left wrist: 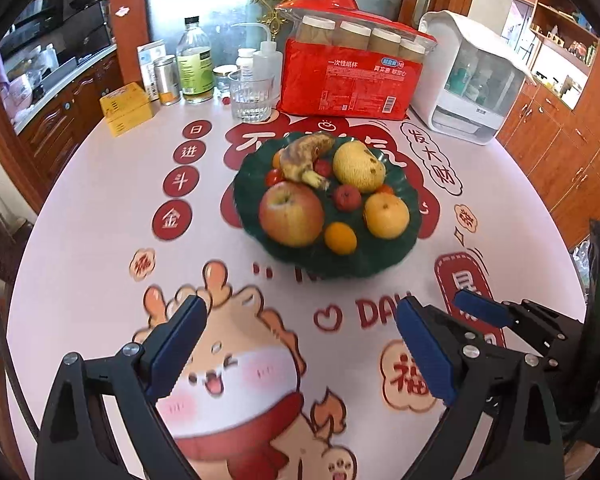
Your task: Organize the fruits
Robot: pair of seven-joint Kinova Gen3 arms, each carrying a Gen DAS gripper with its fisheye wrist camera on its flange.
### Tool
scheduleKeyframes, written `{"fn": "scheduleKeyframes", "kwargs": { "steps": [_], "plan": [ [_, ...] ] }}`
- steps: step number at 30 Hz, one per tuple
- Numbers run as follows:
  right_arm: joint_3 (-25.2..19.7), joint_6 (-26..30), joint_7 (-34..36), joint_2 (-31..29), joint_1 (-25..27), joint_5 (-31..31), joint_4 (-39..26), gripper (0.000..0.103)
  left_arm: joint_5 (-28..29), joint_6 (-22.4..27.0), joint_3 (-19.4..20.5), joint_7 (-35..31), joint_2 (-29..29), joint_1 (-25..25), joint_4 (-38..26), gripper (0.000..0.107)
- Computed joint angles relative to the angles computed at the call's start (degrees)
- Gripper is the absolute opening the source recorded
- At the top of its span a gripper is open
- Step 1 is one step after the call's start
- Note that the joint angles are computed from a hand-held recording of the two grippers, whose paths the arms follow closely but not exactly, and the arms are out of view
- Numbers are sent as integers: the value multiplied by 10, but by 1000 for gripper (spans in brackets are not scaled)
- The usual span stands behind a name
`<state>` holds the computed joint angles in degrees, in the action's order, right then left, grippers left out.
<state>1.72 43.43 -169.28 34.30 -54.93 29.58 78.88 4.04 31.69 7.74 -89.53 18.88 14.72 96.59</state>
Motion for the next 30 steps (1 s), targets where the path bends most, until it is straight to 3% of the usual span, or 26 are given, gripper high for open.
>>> {"fn": "scheduleKeyframes", "kwargs": {
  "steps": [9, 16, 30],
  "plan": [
    [-5, 21, -90, -55, -51, 32, 50, 57, -41, -19, -13, 64, -101, 26, 89, 99],
    [-39, 65, -140, -88, -68, 62, 60, 62, -122, 22, -2, 164, -159, 44, 118, 99],
    [-82, 189, -187, -103, -103, 92, 10, 69, -186, 93, 51, 260, -227, 40, 128, 99]
  ]
}}
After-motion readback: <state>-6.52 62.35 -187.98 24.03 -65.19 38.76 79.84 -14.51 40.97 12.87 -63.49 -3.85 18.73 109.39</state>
